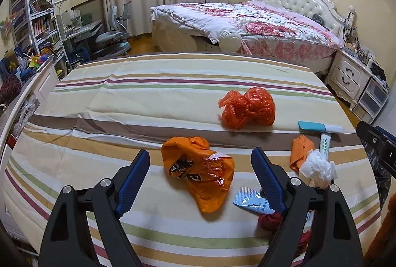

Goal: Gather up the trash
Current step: 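Return to the table and grasp the red plastic bag with the right tool, then grasp the orange plastic bag with the left tool while the right holds the red bag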

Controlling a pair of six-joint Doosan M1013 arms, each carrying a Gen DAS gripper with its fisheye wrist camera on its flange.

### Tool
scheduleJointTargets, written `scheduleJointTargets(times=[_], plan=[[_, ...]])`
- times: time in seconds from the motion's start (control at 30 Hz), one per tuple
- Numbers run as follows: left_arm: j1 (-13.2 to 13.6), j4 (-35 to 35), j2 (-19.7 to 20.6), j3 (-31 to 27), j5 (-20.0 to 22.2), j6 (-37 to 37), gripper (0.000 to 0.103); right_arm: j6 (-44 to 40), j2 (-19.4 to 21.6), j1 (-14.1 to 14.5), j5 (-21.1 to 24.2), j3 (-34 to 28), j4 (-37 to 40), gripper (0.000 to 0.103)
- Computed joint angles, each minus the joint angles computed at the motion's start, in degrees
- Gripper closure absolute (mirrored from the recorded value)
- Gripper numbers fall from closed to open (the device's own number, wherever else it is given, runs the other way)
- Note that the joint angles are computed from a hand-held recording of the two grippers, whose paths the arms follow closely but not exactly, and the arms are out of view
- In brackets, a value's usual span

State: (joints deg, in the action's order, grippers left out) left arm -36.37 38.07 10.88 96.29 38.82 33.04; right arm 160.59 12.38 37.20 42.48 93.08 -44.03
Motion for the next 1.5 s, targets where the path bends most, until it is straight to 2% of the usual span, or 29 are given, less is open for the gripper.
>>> scheduleJointTargets(times=[0.2,0.27,0.33,0.37,0.4,0.47,0.53,0.63,0.8,0.83,0.87,1.1,1.17,1.2,1.23,1.27,1.3,1.33,1.37,1.5], plan=[[1.39,-4.33,0.43,0.28,-0.43,3.56,0.022,-3.37,1.91,0.73,-0.11,-2.25,1.95,0.045],[1.84,-5.96,0.47,0.44,-1.0,5.22,0.031,-4.45,2.41,0.82,-0.32,-2.84,2.71,0.045],[2.76,-10.01,0.44,0.64,-2.44,9.29,0.048,-5.63,2.93,0.91,-0.49,-3.54,3.47,0.045],[3.2,-12.09,0.35,0.8,-3.35,11.07,0.049,-6.09,3.14,0.98,-0.65,-3.78,3.73,0.045],[3.64,-13.67,0.19,1.04,-4.16,12.45,0.06,-6.75,3.43,1.03,-0.82,-4.18,4.1,0.045],[4.21,-14.85,-0.13,1.57,-5.23,13.7,0.066,-7.99,3.99,1.19,-1.1,-4.95,4.74,0.045],[4.46,-13.3,-0.46,1.89,-5.49,12.78,0.075,-9.63,4.73,1.31,-1.4,-6.0,5.64,0.045],[4.98,-10.36,-0.98,2.34,-5.66,10.61,0.082,-12.26,5.87,1.41,-1.77,-7.38,7.29,0.044],[6.34,-8.42,-1.38,2.82,-5.96,8.53,0.083,-16.7,7.84,1.36,-2.41,-9.89,11.76,0.043],[6.58,-8.24,-1.37,2.84,-5.89,8.34,0.083,-17.77,8.33,1.31,-2.37,-10.55,12.69,0.037],[6.77,-8.12,-1.39,2.85,-5.82,8.16,0.083,-18.27,8.65,1.29,-2.39,-10.98,13.05,0.035],[7.86,-8.72,-1.83,3.42,-6.71,8.27,0.084,-23.2,11.56,1.11,0.36,-14.84,16.34,0.037],[8.14,-10.08,-1.82,3.35,-6.89,9.15,0.08,-24.96,12.2,0.89,1.08,-15.65,18.0,0.05],[8.32,-10.85,-1.85,3.4,-7.0,9.29,0.07,-25.99,12.43,0.75,1.39,-15.94,19.13,0.054],[8.51,-11.36,-1.92,3.52,-7.27,9.11,0.056,-26.41,12.69,0.72,1.93,-16.22,19.45,0.063],[8.64,-11.4,-2.02,3.68,-7.56,8.48,0.05,-26.71,12.82,0.71,2.21,-16.31,19.62,0.071],[8.74,-10.88,-2.14,3.91,-7.85,7.21,0.043,-27.19,12.83,0.66,2.13,-16.22,20.08,0.073],[8.85,-10.77,-2.17,3.97,-7.98,6.8,0.041,-27.24,12.84,0.69,2.22,-16.18,20.02,0.077],[8.97,-11.12,-2.11,3.89,-7.95,7.06,0.041,-27.25,12.9,0.74,2.42,-16.23,19.77,0.088],[9.48,-13.52,-1.44,3.08,-7.5,9.78,0.04,-27.17,12.65,0.75,1.83,-15.79,19.76,0.089]])
